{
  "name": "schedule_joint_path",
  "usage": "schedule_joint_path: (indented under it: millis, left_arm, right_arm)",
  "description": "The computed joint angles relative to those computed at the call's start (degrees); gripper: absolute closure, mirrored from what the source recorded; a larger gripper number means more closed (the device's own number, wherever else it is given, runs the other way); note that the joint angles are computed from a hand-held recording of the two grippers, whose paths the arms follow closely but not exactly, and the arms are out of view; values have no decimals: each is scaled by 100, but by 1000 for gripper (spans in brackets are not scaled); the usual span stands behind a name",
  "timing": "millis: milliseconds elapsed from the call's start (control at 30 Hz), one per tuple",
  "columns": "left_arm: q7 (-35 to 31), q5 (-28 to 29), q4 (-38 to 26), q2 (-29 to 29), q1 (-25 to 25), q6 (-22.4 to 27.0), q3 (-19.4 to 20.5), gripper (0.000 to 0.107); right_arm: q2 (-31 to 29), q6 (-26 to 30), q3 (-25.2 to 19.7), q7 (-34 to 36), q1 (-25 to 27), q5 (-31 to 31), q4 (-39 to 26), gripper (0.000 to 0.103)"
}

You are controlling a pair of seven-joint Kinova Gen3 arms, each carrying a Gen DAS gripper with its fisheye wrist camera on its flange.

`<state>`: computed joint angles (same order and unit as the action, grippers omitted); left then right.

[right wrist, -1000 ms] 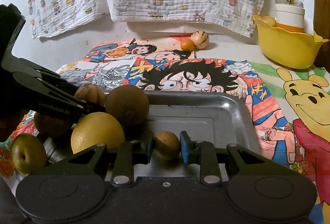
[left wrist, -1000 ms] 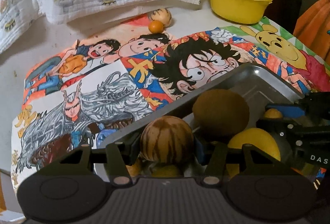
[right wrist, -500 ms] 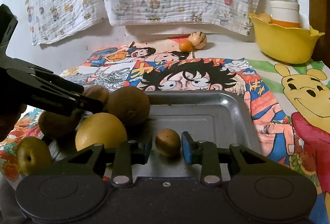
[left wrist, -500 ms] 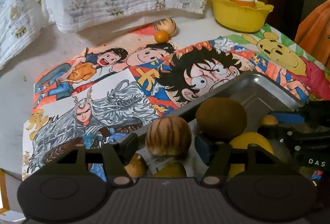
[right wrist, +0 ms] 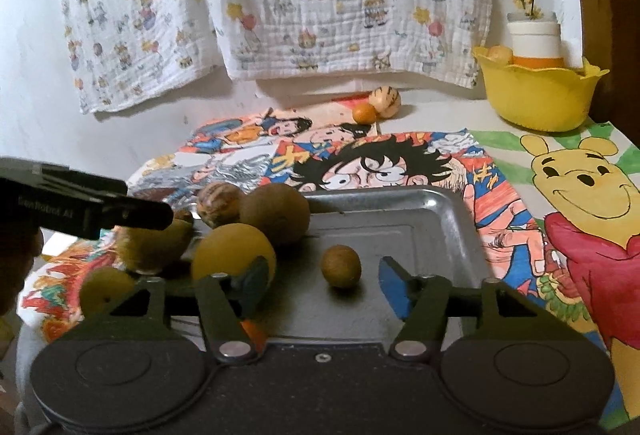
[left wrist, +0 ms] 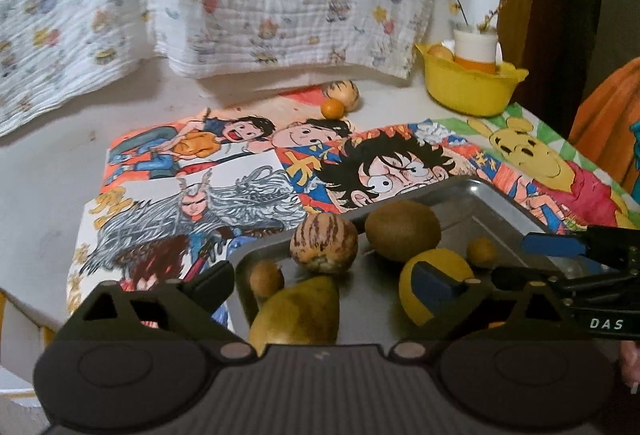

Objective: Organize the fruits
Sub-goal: 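Lower both fruits into the tray and open both tools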

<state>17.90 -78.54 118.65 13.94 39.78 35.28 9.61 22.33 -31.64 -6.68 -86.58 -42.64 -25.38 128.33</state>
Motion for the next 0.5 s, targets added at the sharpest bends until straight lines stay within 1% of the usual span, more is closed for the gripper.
schedule_joint_path:
  millis: [67,133,233,333,367,500]
  left_arm:
    - [397,-147,121,-44,199,285,41,6]
    - [798,-253,259,-83,376,621,155,5]
    - [1240,-307,411,-90,597,1099,359,5]
    - [1546,-262,502,-55,813,1512,541,5]
    - [1646,-242,530,-46,881,1617,589,5]
    - [1978,-166,650,-7,1114,1902,738,5]
  right_arm:
    - [-72,-204,-79,-93,6,65,164,27]
    - [-134,-401,-138,-133,-19,92,319,23]
    - [-232,-625,-210,-106,-89,77,522,17]
    - [-308,-787,-286,-47,-157,67,684,10]
    - [-330,-842,-307,-20,-183,57,736,7]
    - [-405,-1057,-393,127,-339,-70,950,3]
